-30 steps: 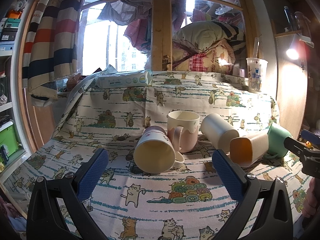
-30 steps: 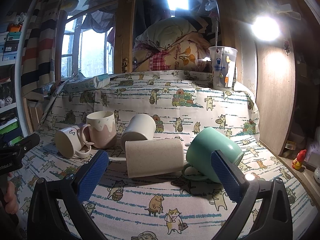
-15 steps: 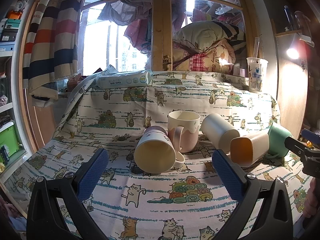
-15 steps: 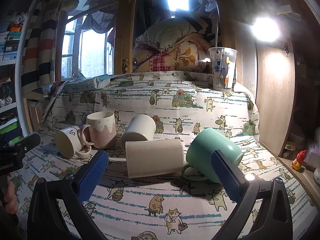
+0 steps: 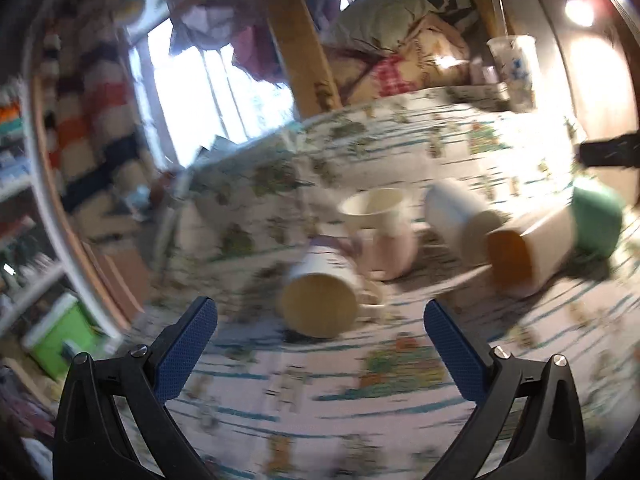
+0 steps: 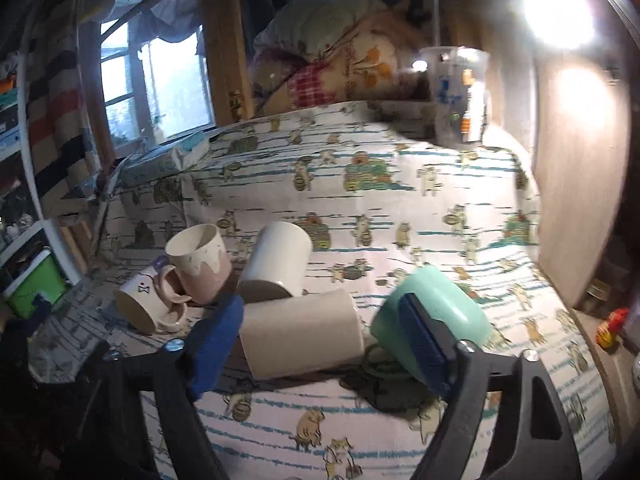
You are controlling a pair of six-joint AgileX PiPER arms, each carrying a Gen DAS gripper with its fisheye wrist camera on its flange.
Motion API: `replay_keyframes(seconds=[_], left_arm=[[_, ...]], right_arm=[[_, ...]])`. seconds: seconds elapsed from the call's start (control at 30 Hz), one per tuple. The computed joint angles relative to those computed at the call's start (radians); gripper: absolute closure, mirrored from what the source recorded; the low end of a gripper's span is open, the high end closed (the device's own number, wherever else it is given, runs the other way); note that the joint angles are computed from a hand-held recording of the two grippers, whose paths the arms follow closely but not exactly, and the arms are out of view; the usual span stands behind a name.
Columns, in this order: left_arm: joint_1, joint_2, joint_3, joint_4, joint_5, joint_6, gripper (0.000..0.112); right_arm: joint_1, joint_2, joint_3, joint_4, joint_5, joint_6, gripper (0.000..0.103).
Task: Flip cup upside down
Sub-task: 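Move the right gripper to the beige cup lying on its side and close on it, then lift the beige cup off the sheet with the right gripper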
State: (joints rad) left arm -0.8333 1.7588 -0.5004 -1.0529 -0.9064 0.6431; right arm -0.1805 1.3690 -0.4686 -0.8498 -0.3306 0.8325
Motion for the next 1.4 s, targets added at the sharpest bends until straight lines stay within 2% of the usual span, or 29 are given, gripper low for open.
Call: replay_keyframes(seconds=[0.07,0.1,0.17,0.23,0.3,0.4,0.47,0.5,0.57,0.67,0.73,0.77,0.8,0.87,1.03,1.1,1.17,1.27,1.3,1.33,1.4], left_arm=[[0.028,-0.034,-0.026,0.015,0.096,0.002,0.01],[0.039,-0.039,-0.044,0.008,0.133,0.011,0.012],[0.094,-0.054,-0.079,0.056,0.25,-0.012,0.025],[0.144,-0.068,-0.1,0.143,0.362,-0.079,0.056],[0.183,-0.058,-0.135,0.218,0.456,-0.137,0.064],[0.212,-0.012,-0.2,0.226,0.522,-0.143,0.065],[0.202,0.023,-0.236,0.161,0.518,-0.079,0.065],[0.195,0.036,-0.25,0.12,0.507,-0.029,0.065],[0.171,0.069,-0.275,0.031,0.454,0.077,0.065],[0.191,0.087,-0.282,0.033,0.462,0.083,0.065],[0.196,0.078,-0.264,0.07,0.468,0.051,0.061],[0.178,0.073,-0.25,0.047,0.438,0.07,0.056],[0.151,0.071,-0.237,0.01,0.39,0.101,0.045],[0.096,0.056,-0.194,-0.016,0.297,0.116,0.041],[0.065,-0.013,-0.117,0.028,0.288,0.05,0.039],[0.054,-0.016,-0.111,0.017,0.283,0.054,0.032],[0.046,-0.004,-0.113,0.009,0.281,0.06,0.032],[0.034,0.004,-0.098,-0.005,0.261,0.056,0.032],[0.034,0.003,-0.089,-0.006,0.257,0.046,0.032],[0.039,-0.002,-0.079,0.0,0.26,0.034,0.032],[0.055,-0.012,-0.057,0.03,0.266,-0.006,0.031]], right_arm=[[0.017,0.057,-0.061,-0.038,0.036,0.035,0.04],[0.023,0.097,-0.094,-0.061,0.047,0.058,0.043],[0.032,0.151,-0.137,-0.094,0.072,0.091,0.053],[0.03,0.183,-0.144,-0.055,0.058,0.039,0.054],[0.022,0.231,-0.168,-0.065,0.052,0.047,0.055],[-0.018,0.301,-0.228,-0.309,0.021,0.288,0.057],[-0.024,0.327,-0.248,-0.353,0.021,0.323,0.057],[-0.019,0.34,-0.253,-0.315,0.035,0.281,0.057],[-0.029,0.356,-0.257,-0.339,0.016,0.289,0.057],[-0.043,0.362,-0.247,-0.426,-0.022,0.349,0.057],[-0.039,0.344,-0.212,-0.396,-0.04,0.297,0.056],[-0.029,0.331,-0.193,-0.344,-0.033,0.242,0.056],[-0.02,0.317,-0.175,-0.311,-0.026,0.207,0.056],[-0.024,0.295,-0.148,-0.331,-0.041,0.218,0.054],[-0.018,0.241,-0.079,-0.362,-0.069,0.22,0.054],[0.019,0.206,-0.035,-0.295,-0.053,0.156,0.054],[0.054,0.186,-0.007,-0.249,-0.046,0.105,0.054],[0.056,0.168,0.007,-0.421,-0.089,0.26,0.054],[0.032,0.159,0.013,-0.474,-0.131,0.303,0.054],[0.012,0.145,0.02,-0.487,-0.156,0.315,0.054],[0.002,0.114,0.038,-0.401,-0.134,0.249,0.054]])
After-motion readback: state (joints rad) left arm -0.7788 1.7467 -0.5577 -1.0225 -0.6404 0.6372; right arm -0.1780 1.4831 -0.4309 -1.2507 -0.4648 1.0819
